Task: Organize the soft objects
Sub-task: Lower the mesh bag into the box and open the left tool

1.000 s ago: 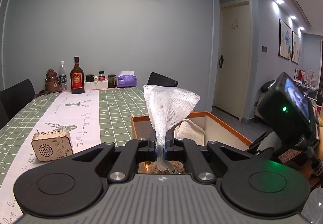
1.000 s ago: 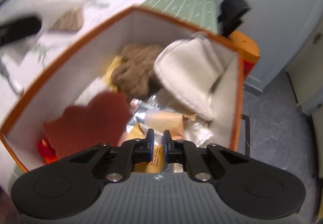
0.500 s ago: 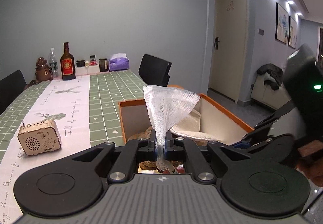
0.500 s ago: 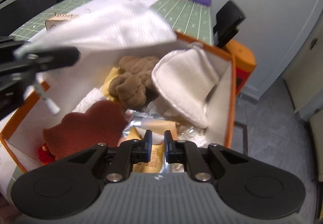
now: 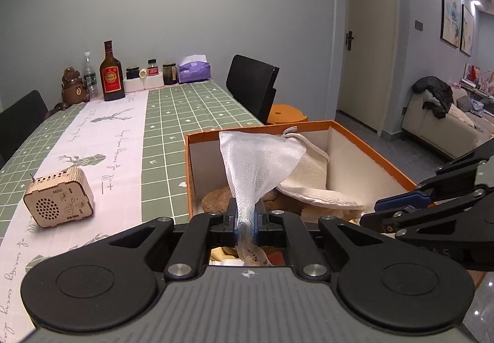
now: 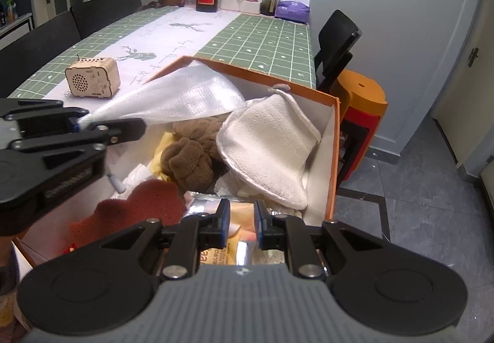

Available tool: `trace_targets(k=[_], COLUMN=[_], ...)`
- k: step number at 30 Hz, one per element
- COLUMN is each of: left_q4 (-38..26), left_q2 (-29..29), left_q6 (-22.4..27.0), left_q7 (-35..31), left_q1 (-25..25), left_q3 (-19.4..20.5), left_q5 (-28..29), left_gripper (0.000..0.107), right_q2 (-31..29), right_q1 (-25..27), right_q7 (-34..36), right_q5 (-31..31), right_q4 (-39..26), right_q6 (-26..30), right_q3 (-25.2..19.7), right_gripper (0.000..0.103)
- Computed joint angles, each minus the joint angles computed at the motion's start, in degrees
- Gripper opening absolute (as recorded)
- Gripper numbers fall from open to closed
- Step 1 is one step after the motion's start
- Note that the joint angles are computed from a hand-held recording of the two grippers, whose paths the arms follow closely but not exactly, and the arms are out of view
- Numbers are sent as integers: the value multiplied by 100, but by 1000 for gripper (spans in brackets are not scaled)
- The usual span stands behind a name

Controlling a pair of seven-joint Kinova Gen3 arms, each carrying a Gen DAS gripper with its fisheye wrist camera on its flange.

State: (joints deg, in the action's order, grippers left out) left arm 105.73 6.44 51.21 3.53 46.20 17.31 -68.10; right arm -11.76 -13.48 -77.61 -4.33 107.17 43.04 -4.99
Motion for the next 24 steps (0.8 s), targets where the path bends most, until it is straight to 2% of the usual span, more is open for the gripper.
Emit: trace_targets(k=[2,4,6,8,11,20,24], left_q4=[-38,-139,-238,-257,-148,-11,72], left_q2=[-53,-11,58,63,-23,-105,-165], left_q6=[-232,-140,29,61,-61,196,337], left_q7=[-228,-362,-450,-473,-299,140,340], left_q1=[-167,-148,-118,-97,-95,52,90], left_q3=[5,-35,-47,-76,-105,32,148], left_q5=[240,385,482,532,425,-163,-511], left_gripper=[10,12,21,41,56,66,74], right_q2=[9,7,-4,-8,-15,-111,-177], right_q1=[-27,-46,-48,-49,-46,38,91], right_q7=[93,201,272,314,372,376,266], right_q5=[-77,-164,-218,-251,-310,-420,-401], right_q4=[3,10,30,45,79,193,228], right_q6=[-14,-13,-29,-32,-53,-84,-167], right_q3=[52,103,119,117,131,200,187], right_gripper=[14,14,14,14,15,17,24])
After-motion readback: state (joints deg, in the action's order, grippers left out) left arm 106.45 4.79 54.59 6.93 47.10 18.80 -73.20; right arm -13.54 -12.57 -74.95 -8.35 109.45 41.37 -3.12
